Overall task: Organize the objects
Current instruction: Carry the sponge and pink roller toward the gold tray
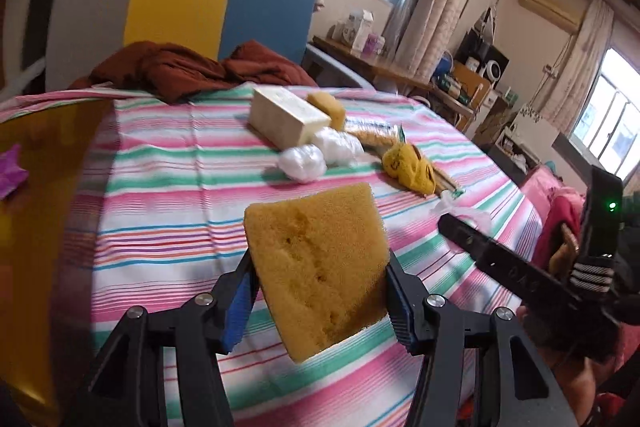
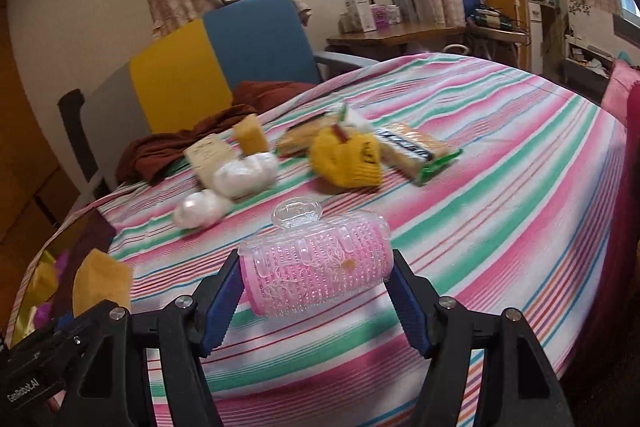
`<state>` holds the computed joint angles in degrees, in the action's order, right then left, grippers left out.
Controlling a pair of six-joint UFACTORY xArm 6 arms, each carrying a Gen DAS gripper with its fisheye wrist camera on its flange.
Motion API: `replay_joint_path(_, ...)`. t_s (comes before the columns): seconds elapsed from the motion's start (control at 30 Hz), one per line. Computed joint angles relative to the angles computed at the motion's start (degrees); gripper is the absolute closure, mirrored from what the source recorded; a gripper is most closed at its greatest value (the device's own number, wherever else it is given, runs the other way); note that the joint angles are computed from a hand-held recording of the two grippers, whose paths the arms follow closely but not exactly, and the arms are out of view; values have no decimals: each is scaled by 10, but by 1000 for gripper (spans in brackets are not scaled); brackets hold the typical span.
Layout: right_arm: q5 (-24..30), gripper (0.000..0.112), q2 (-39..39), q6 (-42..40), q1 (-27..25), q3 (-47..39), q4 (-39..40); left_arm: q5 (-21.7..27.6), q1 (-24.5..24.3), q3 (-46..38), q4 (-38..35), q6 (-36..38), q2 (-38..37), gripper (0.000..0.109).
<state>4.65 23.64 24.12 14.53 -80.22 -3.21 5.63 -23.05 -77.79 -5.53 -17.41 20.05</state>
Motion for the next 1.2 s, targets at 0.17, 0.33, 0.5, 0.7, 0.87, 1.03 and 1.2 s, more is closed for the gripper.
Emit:
replay_joint_path(0.17,-2,42,-7,-43,33,-6,32,-28,11,63,-13,6,-52,50)
replay_joint_path(0.33,4,42,-11,-111,66,-14,104,-48,29,118,-9,-8,-95,50)
replay_joint_path(0.5,8,42,-11,-201,104,-32,182,-58,70,170,84,-112,-141,50)
replay_joint_path(0.7,23,42,1,-316,150,-79,260,-50,113,214,73,-121,-181,49)
replay_joint_path(0.87,47,42,19,-368,179,-119,283,-1,127,213,-71,22,-191,48)
replay_joint_path(1.03,104,42,61,-349,195,-194,243,43,153,192,-109,59,-180,48)
replay_joint_path(1.2,164,42,116,-341,206,-285,214,126,179,132,-119,93,-138,48)
